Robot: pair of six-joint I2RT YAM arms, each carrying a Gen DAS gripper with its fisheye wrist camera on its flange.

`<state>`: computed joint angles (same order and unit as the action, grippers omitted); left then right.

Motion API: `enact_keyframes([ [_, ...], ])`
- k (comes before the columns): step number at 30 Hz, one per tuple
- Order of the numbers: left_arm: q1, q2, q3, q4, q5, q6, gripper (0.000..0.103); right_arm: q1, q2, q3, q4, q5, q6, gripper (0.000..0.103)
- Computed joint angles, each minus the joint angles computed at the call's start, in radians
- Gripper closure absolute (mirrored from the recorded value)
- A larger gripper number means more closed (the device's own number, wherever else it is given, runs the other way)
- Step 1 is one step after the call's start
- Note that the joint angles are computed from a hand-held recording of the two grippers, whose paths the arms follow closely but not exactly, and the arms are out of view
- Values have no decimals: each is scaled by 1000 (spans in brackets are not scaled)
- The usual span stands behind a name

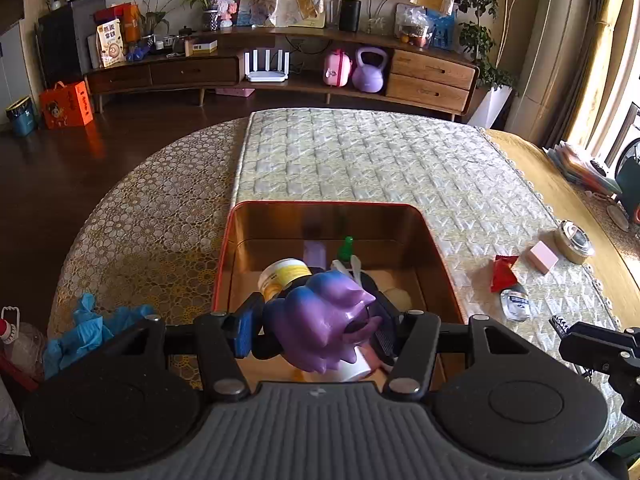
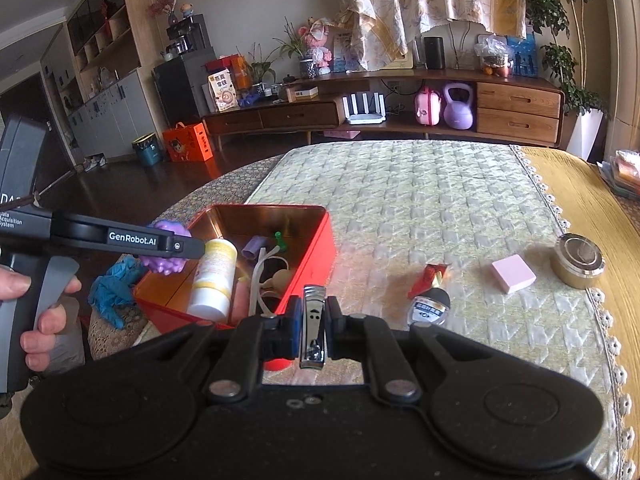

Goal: Organize rigid objects
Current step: 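Carry the pig toy with the left tool while the right tool carries the clipper to the tin, then open the left tool to drop the pig in the tin while the right tool drops the clipper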

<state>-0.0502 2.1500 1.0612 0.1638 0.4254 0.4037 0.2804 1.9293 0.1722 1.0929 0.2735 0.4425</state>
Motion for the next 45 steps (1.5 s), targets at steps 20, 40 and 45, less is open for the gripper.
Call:
enact_keyframes([
  [20, 10, 138, 104, -11, -48, 86, 46, -7, 206, 376, -236, -75, -113, 92],
  [40, 43, 163, 153, -107, 12, 112, 46, 45, 280, 426, -266, -50, -168, 85],
  [45, 44, 152, 137, -120, 13, 116, 47, 38, 252, 380, -229, -63, -139, 81],
])
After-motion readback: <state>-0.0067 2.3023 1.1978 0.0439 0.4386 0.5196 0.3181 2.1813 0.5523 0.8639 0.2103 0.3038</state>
